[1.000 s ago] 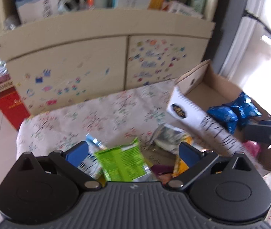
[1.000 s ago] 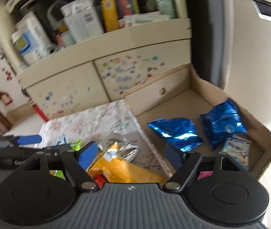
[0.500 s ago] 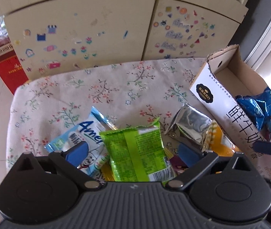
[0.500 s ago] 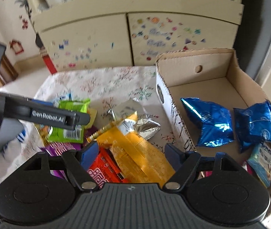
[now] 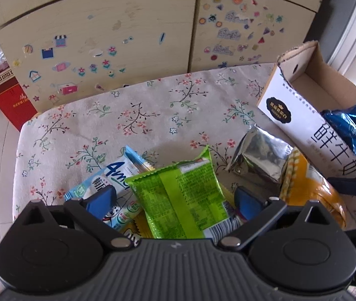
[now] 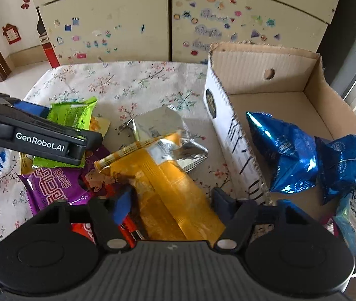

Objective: Organize snacks
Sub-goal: 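Move both tools back toward the remaining snack bags on the table, then grasp the green bag with the left gripper while the right grasps the orange bag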

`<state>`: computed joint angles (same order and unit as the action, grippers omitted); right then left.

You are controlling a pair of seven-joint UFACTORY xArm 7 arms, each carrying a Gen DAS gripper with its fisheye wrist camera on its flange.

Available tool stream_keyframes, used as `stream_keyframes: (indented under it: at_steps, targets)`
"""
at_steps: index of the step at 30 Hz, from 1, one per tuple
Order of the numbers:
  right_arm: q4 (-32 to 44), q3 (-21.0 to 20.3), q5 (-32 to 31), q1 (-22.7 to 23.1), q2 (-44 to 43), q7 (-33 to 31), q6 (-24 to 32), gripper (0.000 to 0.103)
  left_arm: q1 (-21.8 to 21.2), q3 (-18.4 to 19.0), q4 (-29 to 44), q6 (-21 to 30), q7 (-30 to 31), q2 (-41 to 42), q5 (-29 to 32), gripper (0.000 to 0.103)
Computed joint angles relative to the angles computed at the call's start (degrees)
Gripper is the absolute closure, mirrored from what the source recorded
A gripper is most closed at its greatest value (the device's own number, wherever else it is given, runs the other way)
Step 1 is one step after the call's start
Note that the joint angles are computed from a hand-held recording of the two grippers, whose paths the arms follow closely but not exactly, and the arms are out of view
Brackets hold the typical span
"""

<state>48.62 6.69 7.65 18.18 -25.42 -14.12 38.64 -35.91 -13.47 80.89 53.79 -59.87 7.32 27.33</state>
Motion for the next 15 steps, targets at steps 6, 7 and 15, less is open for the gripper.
stream_keyframes:
  at_steps: [6,7,15]
  targets:
    - [1.7,-0.7,2.8,1.2,0.3,-0.1,4.7,0.035,0.4,-0.3,-2.3,-0.9,0.5,-1.9,0.8,0.018]
    - [2.0,-0.6,3.2,1.1,0.3,0.5,5.4,0.035,0.5,-0.4,-2.7,-1.0,0.6,-2.2,0.9,0.019]
    - [1.8,0.7,2.2,0.9,1.0,0.7,5.5,0.032,0.8,-1.1,-3.0,-1.1,1.6,-2.1,2.4,0.016]
